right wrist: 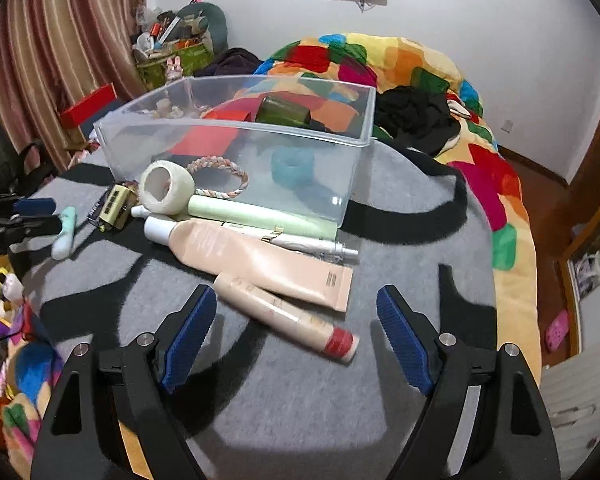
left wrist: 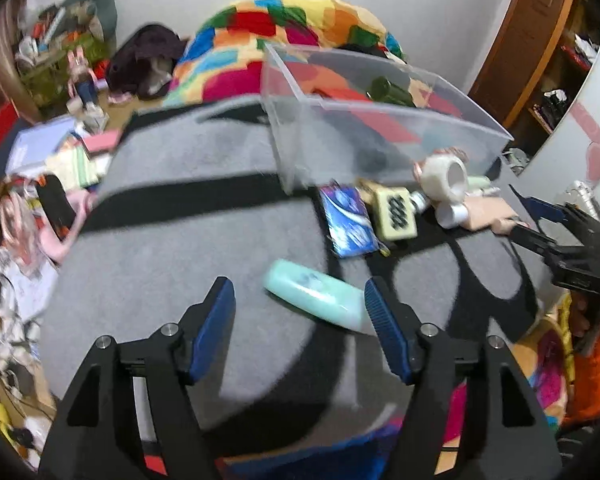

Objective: Organize objects
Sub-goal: 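Grasp the mint-green tube with the left tool while the right grasps a cosmetic tube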

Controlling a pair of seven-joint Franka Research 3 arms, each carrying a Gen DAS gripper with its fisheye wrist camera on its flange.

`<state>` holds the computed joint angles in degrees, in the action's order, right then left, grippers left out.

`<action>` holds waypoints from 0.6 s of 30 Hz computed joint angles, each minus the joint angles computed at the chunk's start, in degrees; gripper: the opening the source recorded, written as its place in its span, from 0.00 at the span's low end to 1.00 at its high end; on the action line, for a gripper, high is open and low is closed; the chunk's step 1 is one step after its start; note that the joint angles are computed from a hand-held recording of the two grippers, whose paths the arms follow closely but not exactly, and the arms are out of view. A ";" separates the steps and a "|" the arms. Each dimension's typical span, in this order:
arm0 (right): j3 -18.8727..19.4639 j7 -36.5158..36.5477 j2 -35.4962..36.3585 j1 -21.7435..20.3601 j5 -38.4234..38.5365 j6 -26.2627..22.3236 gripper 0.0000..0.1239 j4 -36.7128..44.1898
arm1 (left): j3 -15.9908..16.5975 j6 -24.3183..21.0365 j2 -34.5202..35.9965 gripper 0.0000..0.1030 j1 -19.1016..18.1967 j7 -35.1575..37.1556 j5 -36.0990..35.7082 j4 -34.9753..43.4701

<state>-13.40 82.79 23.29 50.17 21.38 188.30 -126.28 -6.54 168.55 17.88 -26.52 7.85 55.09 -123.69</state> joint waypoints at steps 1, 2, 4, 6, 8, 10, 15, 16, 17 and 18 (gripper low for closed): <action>2.37 -0.34 0.28 -2.52 -0.84 -0.95 0.55 0.83 | -0.75 0.93 0.71 0.66 0.54 0.68 -1.49 0.23; 6.74 -1.04 0.28 -6.97 -1.51 -1.49 0.52 1.23 | -0.82 1.44 1.16 0.66 0.37 0.68 -2.16 0.45; 13.55 -1.81 0.33 -13.79 -2.33 -2.15 0.39 1.47 | 0.52 -0.23 1.69 0.66 -1.74 -1.24 -0.79 1.77; 16.19 -1.84 -0.10 -16.35 -3.03 -1.39 0.32 0.55 | 0.89 -0.24 2.50 0.65 -2.20 -2.18 -0.44 2.79; 20.58 -2.28 -0.80 -20.59 -3.50 -0.48 0.25 -0.72 | 1.47 -1.73 2.92 0.55 -3.04 -3.29 0.66 3.74; 25.09 -2.77 -1.11 -24.92 -4.16 -0.48 0.18 -1.50 | 1.75 -3.58 3.07 0.44 -3.67 -4.34 2.16 4.37; 35.52 -3.87 -0.94 -34.56 -6.18 0.23 0.11 -3.02 | 1.38 -8.63 2.23 0.22 -4.78 -7.94 8.56 4.12; 36.04 -3.93 -0.85 -34.85 -6.56 0.48 0.11 -3.13 | 1.17 -9.28 1.93 0.22 -4.90 -9.32 10.40 3.81; 34.80 -3.80 -0.91 -33.42 -6.63 0.69 0.11 -3.10 | 0.76 -9.98 1.74 0.22 -4.86 -10.31 11.85 3.62; 32.99 -3.65 -0.88 -31.59 -6.61 0.48 0.11 -2.70 | 0.29 -11.13 1.62 0.23 -4.89 -11.03 13.16 3.58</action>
<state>19.59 79.14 22.42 18.58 14.76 188.78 -128.98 -6.25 157.42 19.50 -31.41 -3.17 68.25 -120.11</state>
